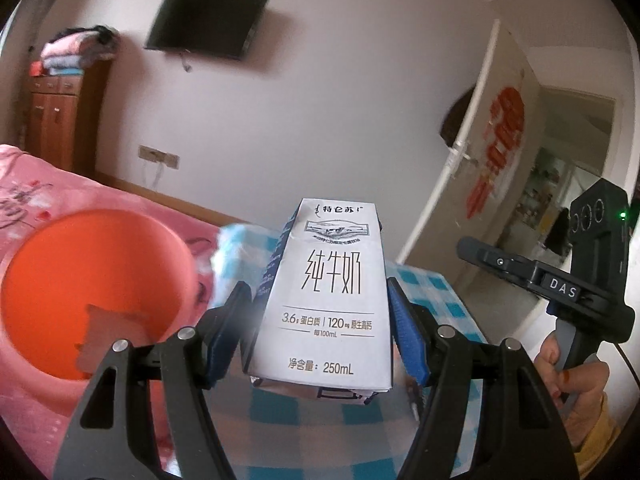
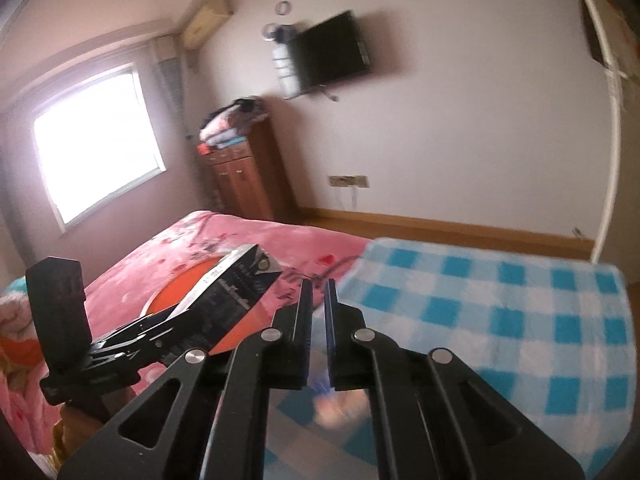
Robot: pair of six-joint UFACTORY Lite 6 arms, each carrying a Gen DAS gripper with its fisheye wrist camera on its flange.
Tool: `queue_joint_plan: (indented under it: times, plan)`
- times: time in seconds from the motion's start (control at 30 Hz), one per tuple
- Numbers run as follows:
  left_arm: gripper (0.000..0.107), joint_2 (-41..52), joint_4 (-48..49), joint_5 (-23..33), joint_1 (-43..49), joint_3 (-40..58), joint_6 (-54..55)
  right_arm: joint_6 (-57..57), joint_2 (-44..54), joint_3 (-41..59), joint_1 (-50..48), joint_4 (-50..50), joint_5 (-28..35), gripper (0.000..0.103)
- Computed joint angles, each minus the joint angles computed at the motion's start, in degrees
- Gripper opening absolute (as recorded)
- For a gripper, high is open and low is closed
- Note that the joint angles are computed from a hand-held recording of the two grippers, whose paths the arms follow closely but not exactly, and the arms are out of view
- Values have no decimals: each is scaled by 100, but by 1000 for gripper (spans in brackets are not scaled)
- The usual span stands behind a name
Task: Collect trash
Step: 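Carry the carton and tissue pack with both grippers over the orange bucket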
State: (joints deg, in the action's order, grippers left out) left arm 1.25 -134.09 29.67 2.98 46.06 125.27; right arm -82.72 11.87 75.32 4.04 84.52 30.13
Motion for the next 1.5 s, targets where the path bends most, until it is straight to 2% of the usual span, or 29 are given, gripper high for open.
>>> queue_joint_plan:
  times: [0.13,0.2,0.27,0.3,0.33,0.4,0.5,0.6,0.73,0.8,0.9,0.93,1.0,1.13,1.33,1.5]
  plan:
    - [68,-198,253,-14,481,-132,-231,194,491,582,402,-173,-110,7]
    - [68,-274,430,38,710,-236,-328,126,809,635,554,-367,-426,7]
    - [68,-302,464,71,849,-306,-291,348,1261,684,479,-663,-202,8]
    - [68,-264,565,133,945,-302,-384,314,1439,612,460,-699,-226,17]
    - [68,-214,591,173,1000,-281,-413,256,1669,516,495,-742,-458,40]
    - [68,-182,571,201,1049,-273,-382,155,2036,508,482,-785,-522,57]
    - [68,-112,695,297,1176,-232,-466,77,2530,609,550,-842,-758,59]
    - [68,-128,755,321,1253,-240,-484,0,2861,743,689,-1012,-1019,70]
    - [68,-131,672,291,1258,-243,-460,70,3223,915,792,-1406,-1332,78]
    - [68,-115,658,310,1276,-256,-442,-59,3307,886,841,-1340,-1472,78]
    - [68,-51,693,323,1304,-227,-463,-895,3195,633,954,-559,-1793,76]
    - [68,-36,692,330,1310,-224,-460,-1166,3156,566,1010,-276,-1967,66]
    - [68,-28,692,322,1319,-214,-468,-1558,3082,476,1053,105,-2115,54]
    - [68,-76,667,311,1367,-251,-472,-989,3078,550,988,-340,-2110,36]
    - [68,-141,716,389,1602,-308,-494,-443,2600,527,903,-563,-1652,32]
    - [68,-268,628,403,1818,-319,-441,713,2150,1046,996,-1269,-829,32]
